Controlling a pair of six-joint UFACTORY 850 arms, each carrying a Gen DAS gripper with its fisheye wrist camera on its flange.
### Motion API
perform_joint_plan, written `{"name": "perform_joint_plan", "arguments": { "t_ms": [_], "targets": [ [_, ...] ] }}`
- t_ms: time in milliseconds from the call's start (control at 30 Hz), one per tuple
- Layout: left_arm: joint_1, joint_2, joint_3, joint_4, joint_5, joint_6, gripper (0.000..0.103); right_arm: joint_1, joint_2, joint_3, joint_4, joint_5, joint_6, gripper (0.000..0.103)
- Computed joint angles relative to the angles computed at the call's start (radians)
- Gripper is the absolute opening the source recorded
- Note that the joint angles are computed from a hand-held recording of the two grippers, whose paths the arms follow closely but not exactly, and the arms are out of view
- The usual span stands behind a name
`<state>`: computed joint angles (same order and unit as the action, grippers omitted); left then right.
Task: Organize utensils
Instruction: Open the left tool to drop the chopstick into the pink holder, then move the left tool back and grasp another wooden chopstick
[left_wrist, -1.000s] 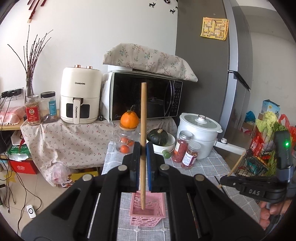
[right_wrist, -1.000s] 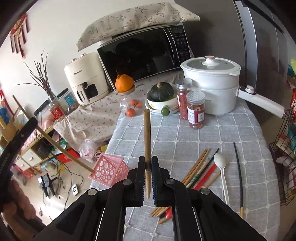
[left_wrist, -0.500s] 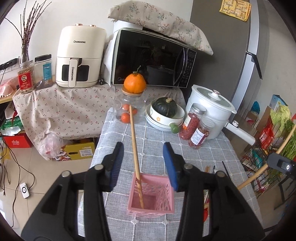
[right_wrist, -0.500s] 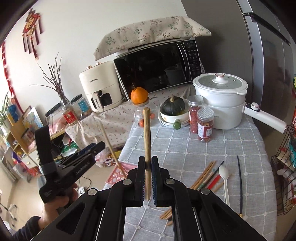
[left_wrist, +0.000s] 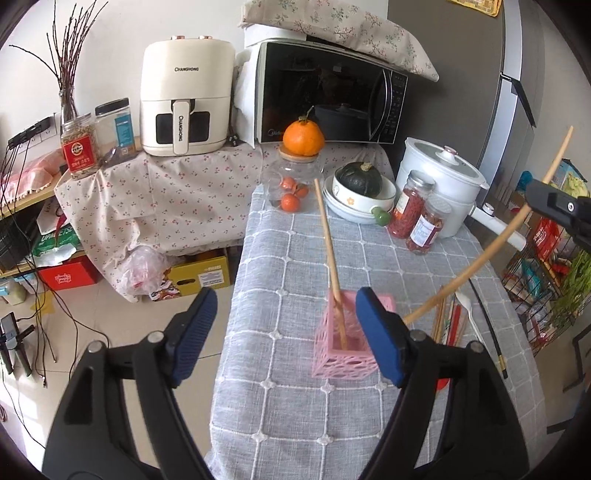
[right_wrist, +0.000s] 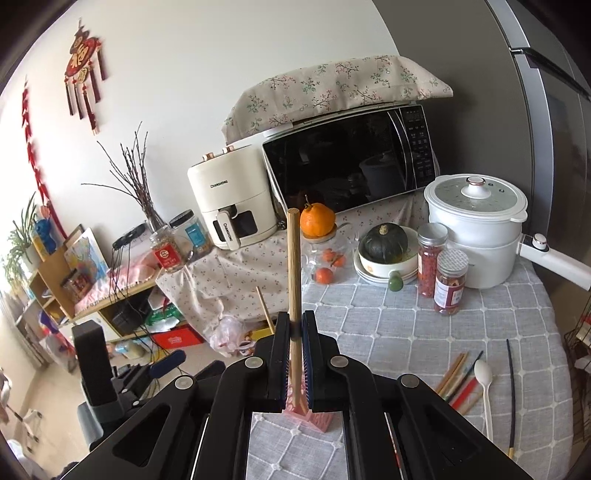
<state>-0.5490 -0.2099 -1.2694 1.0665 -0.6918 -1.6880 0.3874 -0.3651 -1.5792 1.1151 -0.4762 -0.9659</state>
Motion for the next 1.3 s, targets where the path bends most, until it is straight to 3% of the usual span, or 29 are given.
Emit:
{"name": "perform_joint_plan", "arguments": {
  "t_ms": [133, 333, 533, 600, 667, 767, 867, 1067, 1300],
  "targets": [
    [0.016, 0.010, 0.017, -0.064, 0.028, 0.040, 0.079, 0.032, -0.041, -0.038, -0.147, 0.044, 0.123, 0.006],
    [0.017, 0.014, 0.022, -0.098, 0.040, 0.078, 0.079, 0.060, -0.131, -0.127, -0.408, -0.017, 0.379, 0.006],
    [0.009, 0.017, 0.018, -0.105, 0.047, 0.100, 0.079, 0.061, -0.163, -0.147, -0.387, -0.058, 0.376, 0.008],
    [0.005, 0.014, 0.008, -0.116, 0.033, 0.108, 0.081, 0.053, -0.156, -0.140, -0.351, -0.062, 0.363, 0.017],
    [0.000, 0.013, 0.000, -0.125, 0.031, 0.113, 0.084, 0.043, -0.140, -0.125, -0.316, -0.055, 0.344, 0.042],
    [-0.011, 0.012, -0.013, -0.135, 0.037, 0.121, 0.088, 0.022, -0.105, -0.092, -0.262, -0.043, 0.301, 0.061],
    [-0.031, 0.001, -0.033, -0.128, 0.032, 0.128, 0.094, -0.009, -0.073, -0.062, -0.244, -0.041, 0.288, 0.071],
    [-0.063, -0.045, -0.099, -0.195, 0.042, 0.217, 0.097, -0.074, -0.036, -0.022, -0.318, -0.017, 0.354, 0.084],
    [-0.095, -0.152, -0.227, -0.331, 0.031, 0.411, 0.097, -0.144, -0.059, -0.024, -0.528, -0.051, 0.554, 0.085]
  ]
}}
